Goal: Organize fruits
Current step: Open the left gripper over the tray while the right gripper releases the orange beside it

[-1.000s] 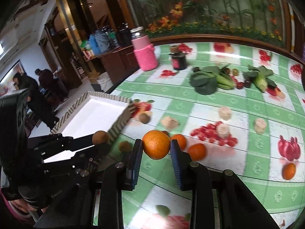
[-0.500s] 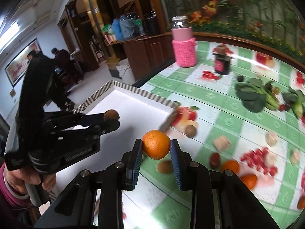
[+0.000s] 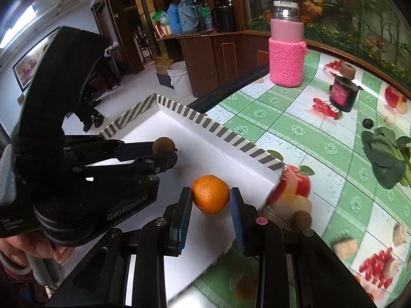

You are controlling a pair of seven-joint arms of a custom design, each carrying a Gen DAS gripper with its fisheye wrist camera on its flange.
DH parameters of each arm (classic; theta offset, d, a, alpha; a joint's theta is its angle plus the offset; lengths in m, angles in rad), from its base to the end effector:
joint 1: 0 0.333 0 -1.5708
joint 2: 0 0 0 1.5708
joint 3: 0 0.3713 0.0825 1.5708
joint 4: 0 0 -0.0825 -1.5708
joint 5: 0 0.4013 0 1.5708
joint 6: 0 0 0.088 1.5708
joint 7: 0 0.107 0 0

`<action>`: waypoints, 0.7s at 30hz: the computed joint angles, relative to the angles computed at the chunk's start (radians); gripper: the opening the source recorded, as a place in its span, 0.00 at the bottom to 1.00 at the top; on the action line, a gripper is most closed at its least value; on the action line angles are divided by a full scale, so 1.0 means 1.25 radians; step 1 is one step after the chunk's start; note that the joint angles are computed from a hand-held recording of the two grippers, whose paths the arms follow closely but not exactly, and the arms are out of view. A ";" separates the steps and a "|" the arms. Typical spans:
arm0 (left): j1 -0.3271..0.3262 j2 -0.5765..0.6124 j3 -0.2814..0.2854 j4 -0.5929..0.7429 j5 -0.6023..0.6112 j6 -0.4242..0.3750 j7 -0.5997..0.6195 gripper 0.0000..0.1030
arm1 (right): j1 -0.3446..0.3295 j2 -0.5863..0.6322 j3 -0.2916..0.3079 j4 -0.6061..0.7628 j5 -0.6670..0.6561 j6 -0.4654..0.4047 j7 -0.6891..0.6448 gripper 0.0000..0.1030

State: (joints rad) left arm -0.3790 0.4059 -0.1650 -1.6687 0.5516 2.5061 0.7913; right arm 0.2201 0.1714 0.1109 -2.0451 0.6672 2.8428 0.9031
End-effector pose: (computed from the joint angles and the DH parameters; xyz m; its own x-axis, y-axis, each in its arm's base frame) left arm 0.6381 -0.3693 0.4624 -0.0982 -0.9941 -0.0451 -0.8418 0.1072 -0.5291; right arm 0.6187 0.1745 0.4651 0.4430 -0.8847 -0.1449 -0.7247 -0.2583 -0.6388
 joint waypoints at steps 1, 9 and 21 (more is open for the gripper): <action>0.001 0.002 0.000 0.001 -0.004 -0.003 0.000 0.23 | 0.003 0.009 -0.001 0.005 -0.005 0.006 0.004 0.29; -0.004 0.006 0.007 0.005 0.010 -0.017 -0.021 0.23 | -0.008 0.026 0.017 0.001 -0.002 0.044 -0.011 0.31; -0.012 -0.021 0.012 -0.023 0.060 0.000 -0.078 0.57 | -0.011 -0.031 0.015 -0.044 0.089 0.045 -0.062 0.37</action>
